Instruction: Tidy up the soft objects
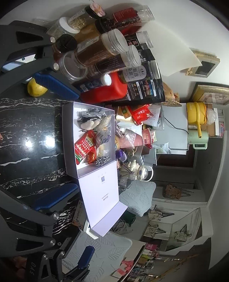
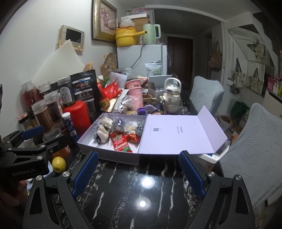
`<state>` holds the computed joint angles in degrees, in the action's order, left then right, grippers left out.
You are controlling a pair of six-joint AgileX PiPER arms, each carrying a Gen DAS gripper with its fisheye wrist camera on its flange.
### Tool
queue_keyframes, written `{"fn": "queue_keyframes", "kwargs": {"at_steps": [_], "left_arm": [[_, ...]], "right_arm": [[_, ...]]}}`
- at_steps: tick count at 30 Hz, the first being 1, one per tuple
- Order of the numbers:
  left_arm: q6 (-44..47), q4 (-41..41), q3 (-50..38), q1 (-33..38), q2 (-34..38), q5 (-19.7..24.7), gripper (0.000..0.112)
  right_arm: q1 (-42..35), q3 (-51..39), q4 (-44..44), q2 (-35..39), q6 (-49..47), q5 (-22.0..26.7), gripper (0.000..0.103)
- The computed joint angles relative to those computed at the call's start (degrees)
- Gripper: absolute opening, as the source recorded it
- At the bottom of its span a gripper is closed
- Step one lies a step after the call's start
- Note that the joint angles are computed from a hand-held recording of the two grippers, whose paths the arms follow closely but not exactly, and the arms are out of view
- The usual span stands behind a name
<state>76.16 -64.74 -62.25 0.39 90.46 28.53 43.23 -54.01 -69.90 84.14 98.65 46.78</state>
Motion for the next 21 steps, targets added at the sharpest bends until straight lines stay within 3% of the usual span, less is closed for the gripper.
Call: {"fn": "queue_keyframes", "kwargs": {"at_steps": [21], "left_arm": [[0.0, 0.1, 0.7, -0.4, -0.2, 0.1, 0.098]], "right_arm": [[0.8, -0.8, 2.7, 0.2, -1.2, 2.0, 0.094]]}}
